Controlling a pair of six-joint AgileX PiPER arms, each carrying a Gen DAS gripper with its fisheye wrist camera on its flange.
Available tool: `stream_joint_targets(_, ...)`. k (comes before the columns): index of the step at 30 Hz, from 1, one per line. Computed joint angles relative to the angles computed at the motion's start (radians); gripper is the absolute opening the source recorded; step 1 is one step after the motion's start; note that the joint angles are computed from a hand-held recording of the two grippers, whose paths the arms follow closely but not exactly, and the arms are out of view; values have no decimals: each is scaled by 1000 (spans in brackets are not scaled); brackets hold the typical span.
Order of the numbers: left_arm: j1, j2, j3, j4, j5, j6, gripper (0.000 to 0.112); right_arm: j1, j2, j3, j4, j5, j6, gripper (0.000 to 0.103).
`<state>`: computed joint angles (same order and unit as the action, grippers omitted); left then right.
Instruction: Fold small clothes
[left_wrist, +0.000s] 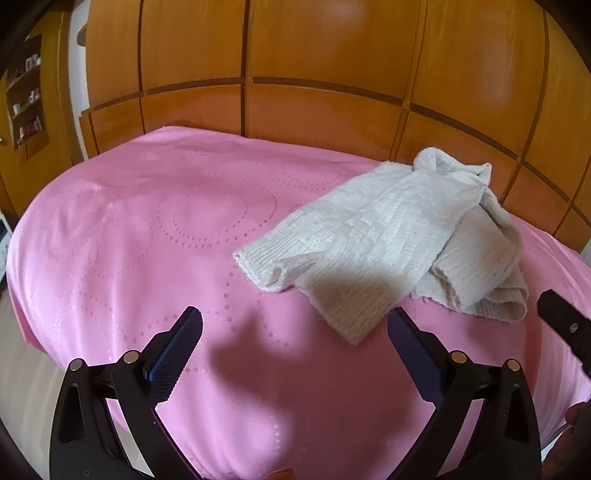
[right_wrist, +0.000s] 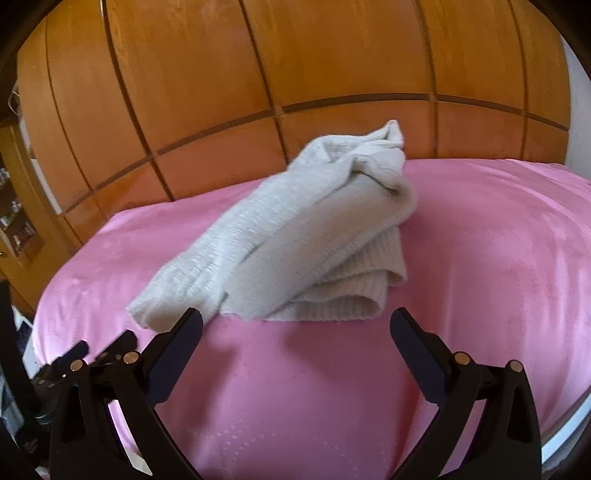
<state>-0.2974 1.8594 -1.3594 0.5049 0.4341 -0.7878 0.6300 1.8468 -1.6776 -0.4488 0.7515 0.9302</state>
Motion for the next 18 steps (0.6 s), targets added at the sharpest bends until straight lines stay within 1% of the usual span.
stream_joint_targets(3,8,2,5,-6,-4,1,99,-7,4,-19,51,-17,-61,95)
stream_joint_targets(5,13,2,7,-14,-7,6,99,-10,10,-33,78,-24,-97,85)
stream_joint_targets(7,18,4,6,-23,-7,12,99,-13,25,-60,122,-24,-149,82)
stream_joint_targets(10,24,6,5,-32,-6,19,99,-19,48,-97,167,-19,-208,73)
stream_joint_targets(13,40,7,9,-65,-14,53,99,-40,83,-154,259,-5,-290,66)
stream_joint_targets(16,62,9,12,-84,-19,63,99,-75,142,-244,365,23,-357,62)
stream_joint_targets(18,86,8,17,-103,-23,74,99,-94,206,-346,414,67,-389,59)
